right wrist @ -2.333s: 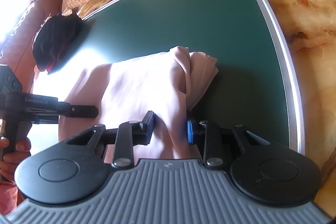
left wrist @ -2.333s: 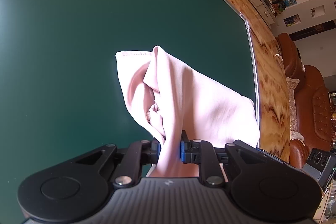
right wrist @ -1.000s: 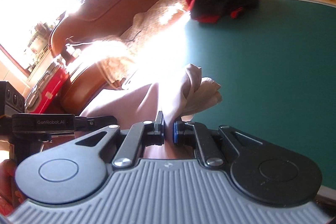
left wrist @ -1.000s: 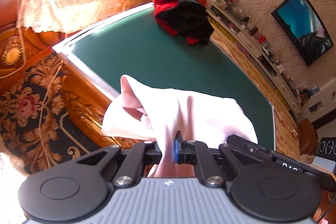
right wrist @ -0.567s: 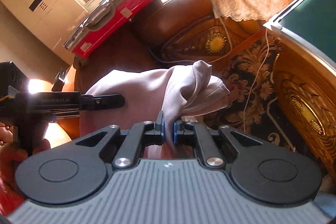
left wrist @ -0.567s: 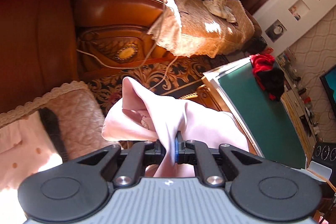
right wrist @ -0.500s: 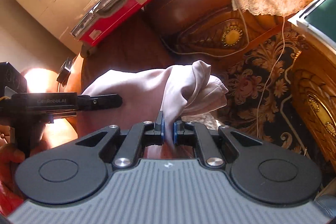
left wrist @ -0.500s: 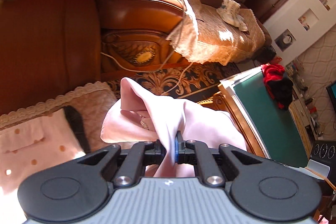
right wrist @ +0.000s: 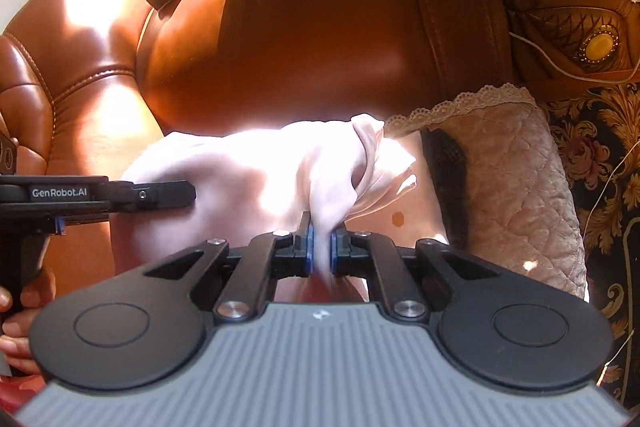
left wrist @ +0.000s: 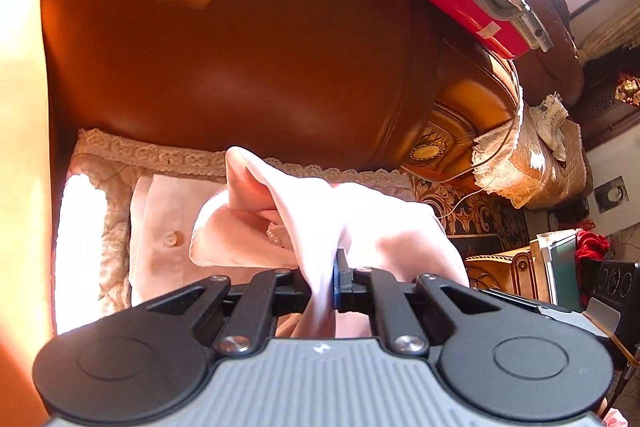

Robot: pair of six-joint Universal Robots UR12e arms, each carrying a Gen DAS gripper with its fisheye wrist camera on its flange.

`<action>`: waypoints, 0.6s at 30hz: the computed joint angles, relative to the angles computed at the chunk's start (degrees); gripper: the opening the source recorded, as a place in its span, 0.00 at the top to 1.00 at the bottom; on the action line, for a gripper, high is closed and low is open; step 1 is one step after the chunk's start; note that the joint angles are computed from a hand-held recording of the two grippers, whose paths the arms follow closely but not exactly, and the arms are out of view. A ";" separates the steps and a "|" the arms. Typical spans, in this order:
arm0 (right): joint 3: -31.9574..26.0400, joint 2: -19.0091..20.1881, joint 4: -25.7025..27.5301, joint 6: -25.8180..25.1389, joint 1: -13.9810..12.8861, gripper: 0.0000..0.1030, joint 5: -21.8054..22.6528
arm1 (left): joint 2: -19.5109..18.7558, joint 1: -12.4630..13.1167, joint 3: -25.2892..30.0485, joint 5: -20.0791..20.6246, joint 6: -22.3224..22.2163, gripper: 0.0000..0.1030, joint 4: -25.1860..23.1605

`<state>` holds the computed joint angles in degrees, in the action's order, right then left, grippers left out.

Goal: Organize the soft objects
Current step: 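Lower the garment onto the quilted cushion and open both grippers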

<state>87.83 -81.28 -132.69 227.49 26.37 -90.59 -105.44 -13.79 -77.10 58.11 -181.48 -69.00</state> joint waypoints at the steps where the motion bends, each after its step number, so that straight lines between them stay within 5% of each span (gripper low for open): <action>1: -0.86 0.87 1.10 -1.17 0.11 0.90 0.28 | 0.11 0.62 -0.90 -0.23 -0.57 0.91 0.01; 5: -3.15 3.59 5.42 -3.72 0.63 0.89 -0.99 | -0.12 1.29 -3.46 0.31 -2.73 0.91 0.34; 10: -3.90 4.79 12.58 -3.56 1.03 0.71 -5.42 | 0.88 3.25 -7.02 -0.20 -2.20 0.80 0.13; 13: -1.05 2.95 10.18 -1.81 0.53 0.53 -6.17 | 1.29 3.28 -8.16 1.69 -0.90 0.59 1.09; 18: 3.85 -1.15 4.52 0.50 0.75 0.51 -8.97 | 2.87 2.87 -10.08 7.86 -0.31 0.47 5.08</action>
